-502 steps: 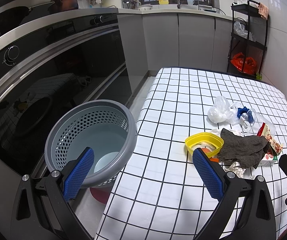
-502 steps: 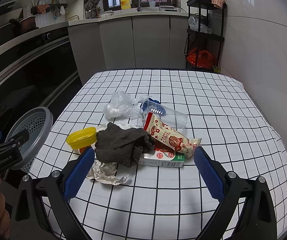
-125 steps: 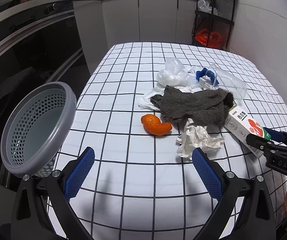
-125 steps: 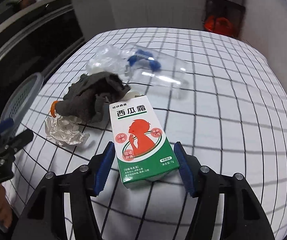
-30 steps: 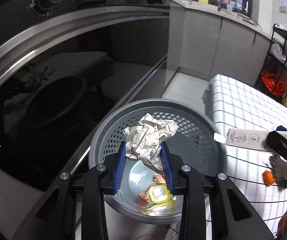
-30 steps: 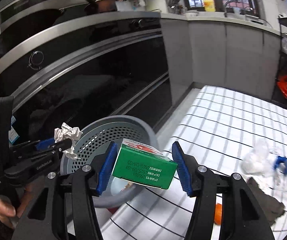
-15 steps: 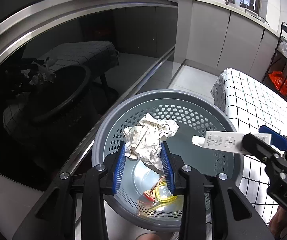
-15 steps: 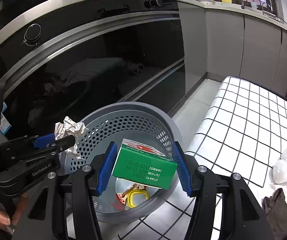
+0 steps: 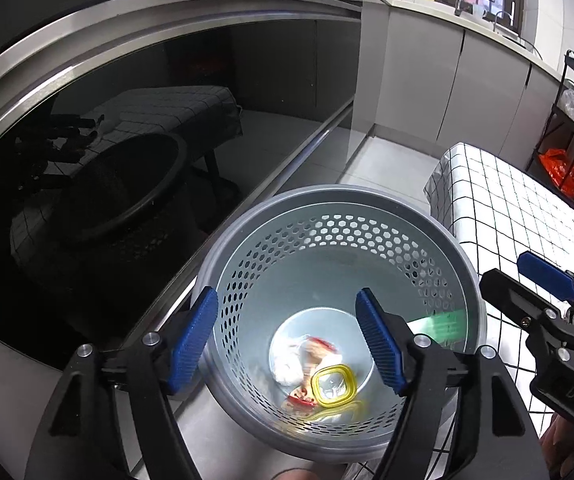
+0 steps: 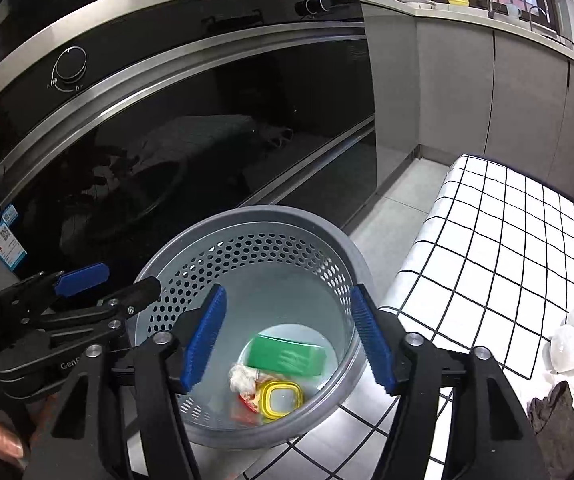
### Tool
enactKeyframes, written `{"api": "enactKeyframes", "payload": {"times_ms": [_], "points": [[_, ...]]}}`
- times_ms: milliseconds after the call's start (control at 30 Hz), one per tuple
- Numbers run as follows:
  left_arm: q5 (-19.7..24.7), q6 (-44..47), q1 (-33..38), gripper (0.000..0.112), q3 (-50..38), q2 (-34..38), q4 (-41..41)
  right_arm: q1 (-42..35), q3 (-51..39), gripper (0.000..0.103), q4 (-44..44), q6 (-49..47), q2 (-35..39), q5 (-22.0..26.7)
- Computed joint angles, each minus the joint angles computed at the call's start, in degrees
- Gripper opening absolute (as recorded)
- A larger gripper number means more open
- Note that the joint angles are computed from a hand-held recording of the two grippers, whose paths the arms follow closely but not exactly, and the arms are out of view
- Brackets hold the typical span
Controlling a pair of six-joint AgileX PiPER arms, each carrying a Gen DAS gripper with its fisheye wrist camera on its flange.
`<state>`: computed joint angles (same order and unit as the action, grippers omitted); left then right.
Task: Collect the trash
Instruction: 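Carry paper and box over the grey basket and open both grippers, then move both open tools back over the table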
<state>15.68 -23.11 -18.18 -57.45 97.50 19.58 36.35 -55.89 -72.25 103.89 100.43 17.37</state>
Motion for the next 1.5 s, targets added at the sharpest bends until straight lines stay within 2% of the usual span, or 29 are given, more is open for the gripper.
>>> {"api": "enactKeyframes", "payload": {"times_ms": [500,633,867,1000,1133,1233,1300,1400,1500], "points": [[-0.7,-3.5,-0.3,0.070,1.1,-1.1,3.4,1.1,2.8,0.063,-0.8,2.4,-2.3,1.9],[-0.9,-6.3,-0.8,0.070,1.6,-1.7,6.0,2.4,4.0,0.063,-0.8,3.2,-3.5,4.4],[-1.4,-15.3,-2.6,0.074,3.9,-4.0,14.7,7.3,8.0,0.070,-2.6,7.7,-7.3,13.1],[-1.7,-17.5,-3.8,0.074,5.5,-5.9,16.9,10.7,12.6,0.076,-2.0,10.3,-11.2,18.6],[-1.5,-22.1,-6.1,0.075,7.7,-8.6,21.1,14.8,16.7,0.077,1.6,11.0,-15.7,25.7],[-0.9,-25.5,-8.3,0.076,8.9,-10.3,24.0,18.4,19.6,0.081,5.5,11.2,-19.5,31.7],[-0.7,-25.0,-10.0,0.076,9.7,-11.5,23.0,20.5,21.4,0.082,8.6,11.2,-22.0,35.5],[1.1,-33.0,-14.5,0.078,11.1,-13.1,30.0,22.9,24.4,0.084,13.7,11.2,-26.3,40.1],[2.6,-36.4,-18.8,0.079,12.0,-14.1,32.2,26.8,28.0,0.084,17.0,13.7,-31.0,45.6]]}}
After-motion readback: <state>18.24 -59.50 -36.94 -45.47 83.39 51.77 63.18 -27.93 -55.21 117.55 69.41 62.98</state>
